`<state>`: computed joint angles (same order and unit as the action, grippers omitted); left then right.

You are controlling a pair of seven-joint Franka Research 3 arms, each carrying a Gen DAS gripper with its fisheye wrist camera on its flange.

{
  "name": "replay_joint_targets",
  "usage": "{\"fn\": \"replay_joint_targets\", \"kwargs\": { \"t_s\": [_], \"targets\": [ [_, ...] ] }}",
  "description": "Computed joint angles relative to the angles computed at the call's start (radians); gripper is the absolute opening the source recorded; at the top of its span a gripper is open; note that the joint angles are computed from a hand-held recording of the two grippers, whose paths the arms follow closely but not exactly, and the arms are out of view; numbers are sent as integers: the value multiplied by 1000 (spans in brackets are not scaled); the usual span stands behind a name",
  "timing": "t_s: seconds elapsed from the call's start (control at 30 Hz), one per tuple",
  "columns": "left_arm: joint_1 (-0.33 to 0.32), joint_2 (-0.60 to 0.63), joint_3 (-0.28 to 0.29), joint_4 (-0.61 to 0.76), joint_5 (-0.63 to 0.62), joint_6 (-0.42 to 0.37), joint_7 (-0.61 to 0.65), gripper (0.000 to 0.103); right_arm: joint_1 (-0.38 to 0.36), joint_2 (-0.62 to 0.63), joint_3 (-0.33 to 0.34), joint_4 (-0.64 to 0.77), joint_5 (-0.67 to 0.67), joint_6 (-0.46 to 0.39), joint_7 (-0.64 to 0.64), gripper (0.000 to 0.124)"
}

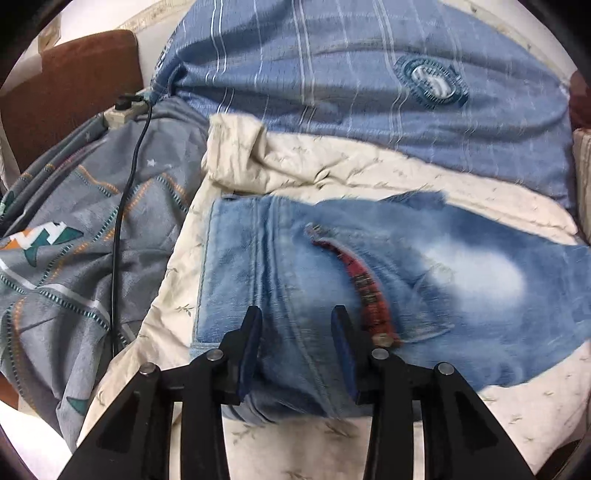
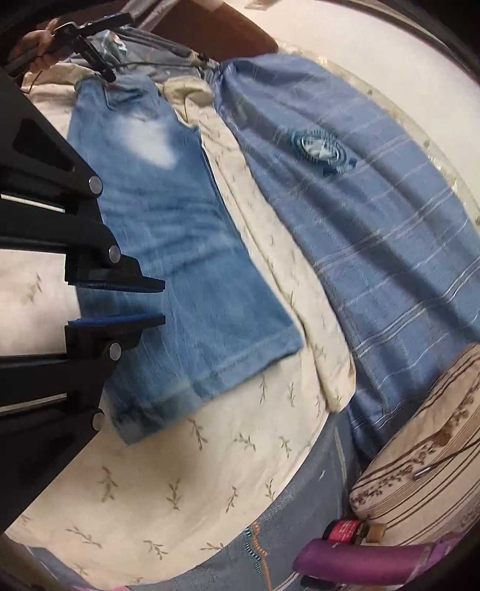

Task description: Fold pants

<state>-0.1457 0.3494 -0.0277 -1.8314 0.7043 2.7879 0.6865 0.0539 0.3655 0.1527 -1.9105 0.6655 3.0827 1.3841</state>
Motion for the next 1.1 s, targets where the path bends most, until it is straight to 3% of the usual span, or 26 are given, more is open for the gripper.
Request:
{"fn": "replay_joint_targets", "kwargs": {
  "t_s": [0.1, 0.2, 0.27, 0.43, 0.57, 0.7, 0.8, 0.97, 1.1],
  "targets": [
    [11, -3, -30, 1, -48, 20, 44, 40, -63, 1, 102, 13, 81, -6, -99, 13],
    [-3, 29, -45, 50, -80, -3, 83, 45, -5, 13, 64, 40, 66, -29, -79, 13],
    [-27, 65, -46, 104, -88, -54, 106, 55, 26, 24, 42, 56, 48, -48, -59, 13],
    [-60, 133, -48, 188, -126, -160, 143, 56, 127, 69, -54, 99, -94, -96, 40, 13],
    [-85, 140, -22, 186, -92, -172, 104, 60, 199, 100, -148, 127, -242, -162, 156, 13],
    [-80, 153, -32, 206, -104, -219, 123, 65, 94, 109, -39, 126, -179, -166, 76, 13],
    [-91, 161, -28, 216, -86, -251, 142, 68, 73, 106, -16, 115, -152, -155, 24, 13],
    [-89, 153, -35, 213, -95, -270, 144, 70, 114, 95, -56, 96, -195, -138, 20, 13],
    [-94, 116, -32, 177, -89, -246, 88, 70, 205, 81, -156, 84, -306, -137, 126, 13]
  ]
}}
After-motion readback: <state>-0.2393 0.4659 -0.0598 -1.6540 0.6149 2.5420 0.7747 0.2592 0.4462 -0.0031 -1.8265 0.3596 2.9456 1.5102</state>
